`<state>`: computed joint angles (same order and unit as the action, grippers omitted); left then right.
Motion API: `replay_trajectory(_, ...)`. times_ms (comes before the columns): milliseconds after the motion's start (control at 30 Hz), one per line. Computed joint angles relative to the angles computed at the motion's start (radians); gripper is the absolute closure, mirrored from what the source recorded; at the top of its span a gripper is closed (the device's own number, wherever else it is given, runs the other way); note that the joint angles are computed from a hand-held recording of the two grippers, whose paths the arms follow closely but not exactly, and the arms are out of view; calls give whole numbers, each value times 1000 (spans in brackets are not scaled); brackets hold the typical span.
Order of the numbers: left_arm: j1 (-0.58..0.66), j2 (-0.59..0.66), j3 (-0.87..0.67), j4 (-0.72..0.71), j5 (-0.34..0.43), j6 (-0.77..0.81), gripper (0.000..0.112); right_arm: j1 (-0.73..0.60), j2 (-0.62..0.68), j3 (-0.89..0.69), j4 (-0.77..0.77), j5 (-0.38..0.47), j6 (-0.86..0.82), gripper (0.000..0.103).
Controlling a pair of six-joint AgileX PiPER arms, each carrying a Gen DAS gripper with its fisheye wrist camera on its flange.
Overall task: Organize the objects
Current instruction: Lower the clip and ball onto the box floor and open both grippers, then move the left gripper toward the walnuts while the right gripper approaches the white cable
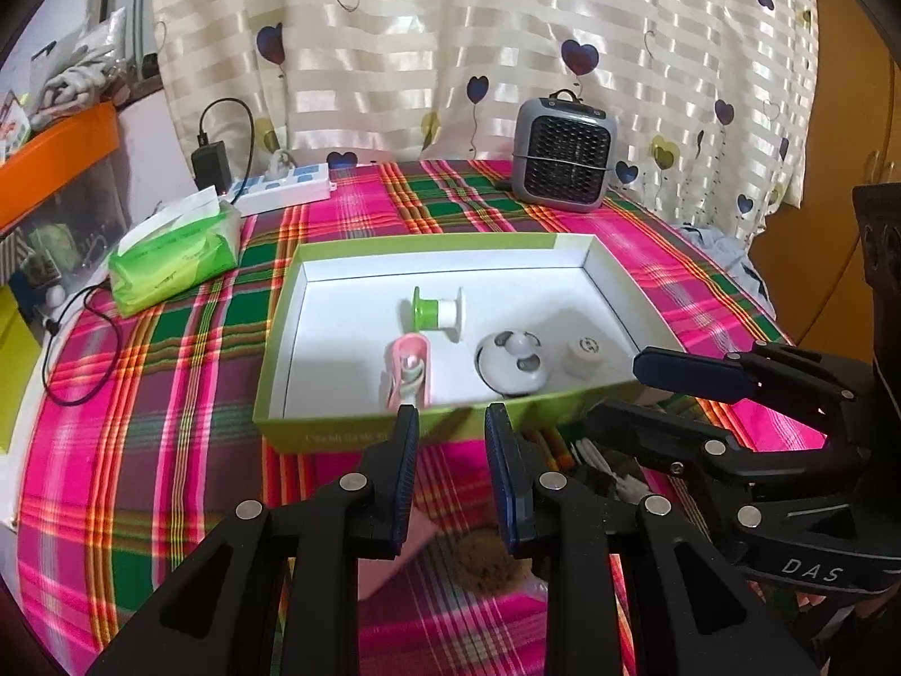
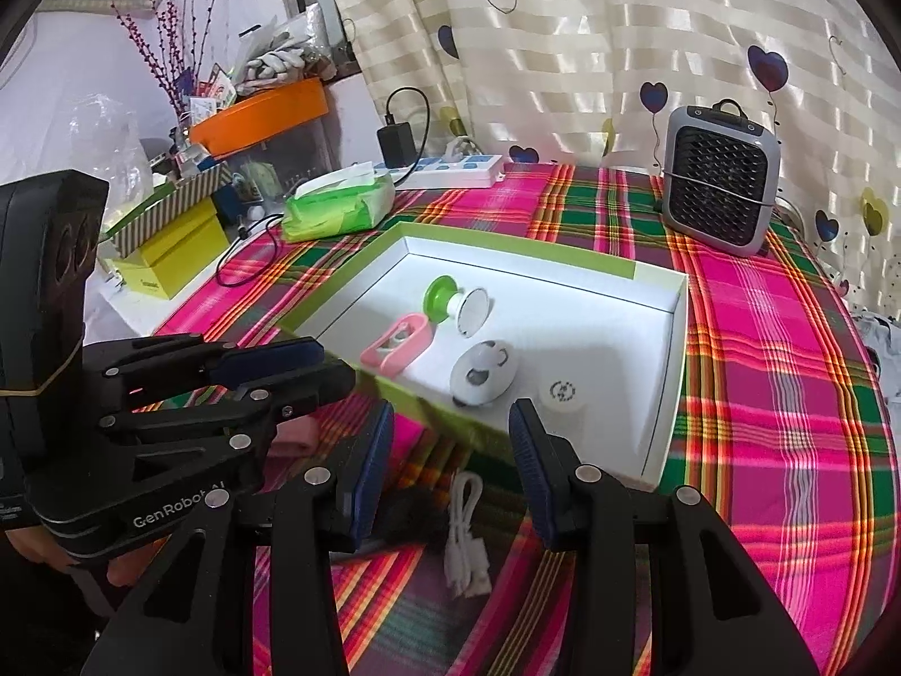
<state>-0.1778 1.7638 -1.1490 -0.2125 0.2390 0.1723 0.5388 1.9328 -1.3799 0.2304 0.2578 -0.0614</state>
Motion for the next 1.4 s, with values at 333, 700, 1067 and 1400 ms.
replay_trajectory(333, 14, -73, 94, -210, -26, 192, 90, 26, -73, 100, -25, -41, 23, 59)
replay_trajectory(700, 25, -102, 144, -438, -30, 425, 90, 21, -92, 146, -9, -59, 11, 59)
replay_trajectory(1067, 30, -83, 146, -547, -18, 544, 90, 7, -65, 142, 75, -40, -74, 59)
replay_trajectory(1400, 25, -75, 143, -522, -14, 522, 90, -1, -53, 141, 128, -31, -137, 59)
